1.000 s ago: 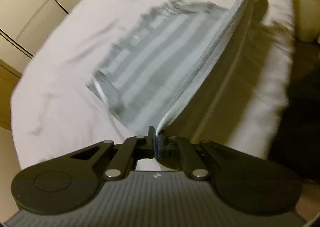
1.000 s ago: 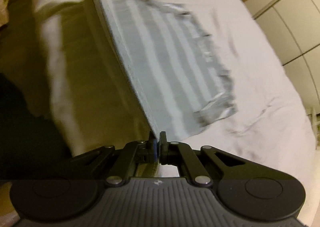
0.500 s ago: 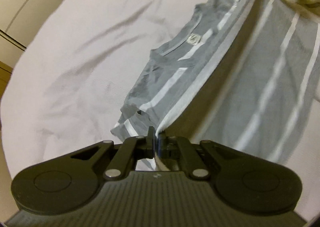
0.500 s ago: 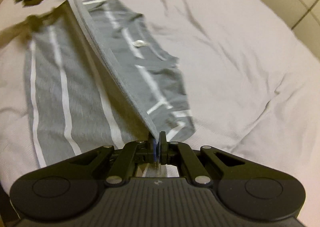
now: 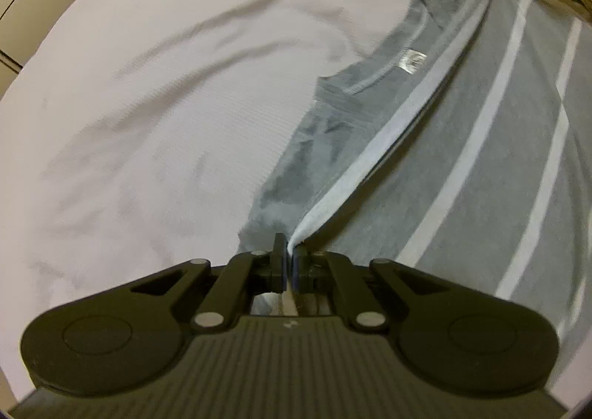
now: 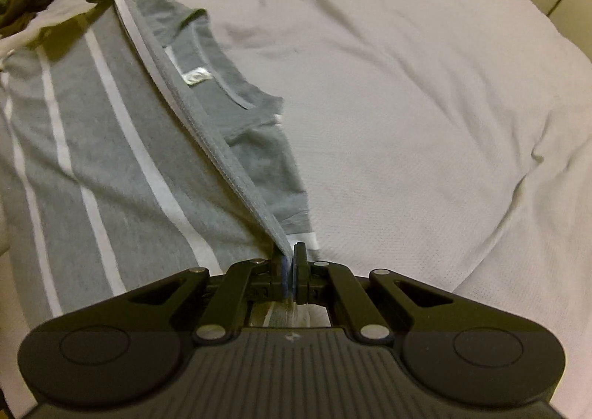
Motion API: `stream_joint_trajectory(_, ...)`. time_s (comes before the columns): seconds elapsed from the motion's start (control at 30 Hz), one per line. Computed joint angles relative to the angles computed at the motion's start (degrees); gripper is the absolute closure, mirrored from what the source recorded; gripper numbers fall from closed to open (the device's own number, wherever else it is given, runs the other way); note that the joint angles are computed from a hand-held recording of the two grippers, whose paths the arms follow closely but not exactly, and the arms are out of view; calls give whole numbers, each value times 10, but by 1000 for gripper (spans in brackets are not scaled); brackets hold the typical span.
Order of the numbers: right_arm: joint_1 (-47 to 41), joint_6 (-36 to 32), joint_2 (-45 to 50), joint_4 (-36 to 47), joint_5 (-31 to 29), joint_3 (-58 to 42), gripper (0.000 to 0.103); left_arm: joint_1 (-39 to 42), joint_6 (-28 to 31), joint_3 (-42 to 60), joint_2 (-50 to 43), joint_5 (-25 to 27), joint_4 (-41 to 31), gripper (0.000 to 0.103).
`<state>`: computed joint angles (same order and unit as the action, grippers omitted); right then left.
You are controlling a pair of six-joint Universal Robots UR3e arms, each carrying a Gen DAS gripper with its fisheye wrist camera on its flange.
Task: Fold clothes
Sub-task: 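Lift the hem with both grippers and fold it over toward the collar, then open both grippers to release the folded shirt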
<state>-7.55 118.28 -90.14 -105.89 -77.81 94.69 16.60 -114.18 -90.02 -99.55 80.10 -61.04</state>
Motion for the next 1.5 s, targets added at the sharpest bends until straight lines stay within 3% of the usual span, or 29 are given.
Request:
stream_joint_trajectory(0.07,5,23,16,-32,-10,9,102,4,-13,5,-18,-2,15,94)
stream_joint_trajectory(0.1,5,38,22,-49,-15,14,97,7,-30,4,-26,-2,32,90)
stream_joint_trajectory(0.13,2,59,19,-68,-18,24,91,10,-47,3,-34,-1,49,82)
stream_joint_trajectory(0.17,-2,83,15,-88,-23,35,75,13,-65,3,-42,0,66,76)
stream_joint_trajectory(0.2,-5,106,10,-108,-27,46,69,22,-85,-2,-42,-4,81,75)
stream_joint_trajectory(0.3,-13,166,-3,-155,-44,73,70,45,-112,-3,-34,-15,85,74)
stream_joint_trajectory(0.5,-27,210,-101,-155,-20,143,70,103,-111,-43,33,-52,66,72)
stream_joint_trajectory(0.7,26,206,-110,-91,32,160,71,101,-45,-73,72,-86,-22,72)
stream_joint_trajectory(0.83,79,227,-36,-123,55,146,71,68,-49,-85,31,-94,12,72)
stream_joint_trajectory(0.93,100,216,39,-168,53,115,77,59,-71,-75,-18,-100,71,70)
stream_joint_trajectory(1.0,108,224,48,-267,16,130,82,61,-116,-65,-46,-96,134,70)
stream_joint_trajectory(1.07,114,235,52,-367,-23,145,77,66,-169,-56,-64,-88,190,71)
stream_joint_trajectory(1.13,100,257,30,-393,-15,149,77,77,-195,-48,-58,-96,183,71)
stream_joint_trajectory(1.33,104,221,-55,-250,53,171,78,69,-131,-108,23,-137,99,70)
stream_joint_trajectory(1.4,120,202,-47,-235,51,180,80,46,-106,-132,27,-132,100,70)
stream_joint_trajectory(1.5,127,205,-27,-256,22,196,78,19,-89,-167,5,-119,162,69)
